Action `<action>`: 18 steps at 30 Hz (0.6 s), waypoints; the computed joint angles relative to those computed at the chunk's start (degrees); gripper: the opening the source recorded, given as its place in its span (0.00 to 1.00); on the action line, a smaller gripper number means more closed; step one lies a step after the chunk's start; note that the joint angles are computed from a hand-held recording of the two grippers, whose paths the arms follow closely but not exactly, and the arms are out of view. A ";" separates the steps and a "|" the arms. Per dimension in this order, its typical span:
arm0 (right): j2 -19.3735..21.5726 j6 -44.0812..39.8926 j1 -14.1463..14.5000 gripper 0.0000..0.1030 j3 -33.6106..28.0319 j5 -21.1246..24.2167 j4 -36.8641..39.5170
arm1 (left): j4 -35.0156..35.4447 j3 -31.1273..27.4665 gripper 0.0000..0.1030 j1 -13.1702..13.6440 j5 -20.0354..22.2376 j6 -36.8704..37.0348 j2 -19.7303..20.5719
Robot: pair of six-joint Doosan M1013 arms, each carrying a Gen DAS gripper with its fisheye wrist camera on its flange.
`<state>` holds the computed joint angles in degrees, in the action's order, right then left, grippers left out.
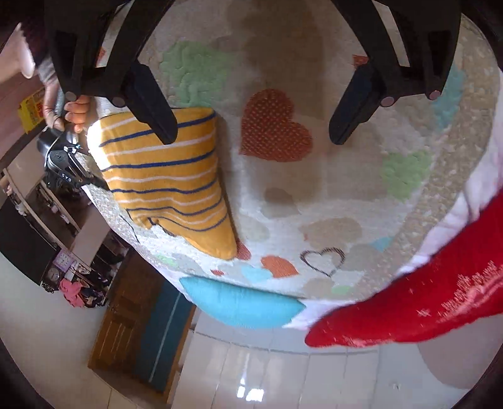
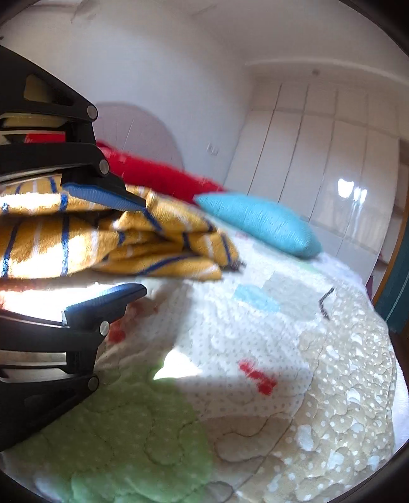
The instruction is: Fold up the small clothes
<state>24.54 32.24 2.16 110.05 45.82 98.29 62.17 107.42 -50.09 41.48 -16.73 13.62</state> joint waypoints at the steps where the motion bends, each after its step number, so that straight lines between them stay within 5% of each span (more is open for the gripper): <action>1: -1.82 5.57 1.51 0.47 -0.78 -6.95 -7.50 | 2.41 0.58 0.99 -0.81 2.55 -1.82 -0.38; 3: -6.07 8.98 4.66 0.49 -0.76 -18.08 -16.54 | 4.95 1.43 1.00 -1.88 6.33 -4.34 -0.69; 6: -9.02 -0.43 8.02 0.49 -0.90 -23.33 -13.47 | 2.47 2.15 1.00 -0.94 2.86 -3.28 -0.86; 9: -7.87 2.05 11.16 0.49 -4.73 -23.99 -21.44 | -0.80 2.64 1.00 0.35 -4.29 -2.23 -0.50; 15: -2.01 29.73 14.47 0.40 -10.54 -24.05 -57.75 | -3.86 2.65 1.00 -0.28 -6.14 0.61 0.45; 18: -2.03 24.04 12.14 0.40 -8.70 -22.40 -50.83 | -4.40 3.23 1.00 0.12 -8.10 0.91 0.64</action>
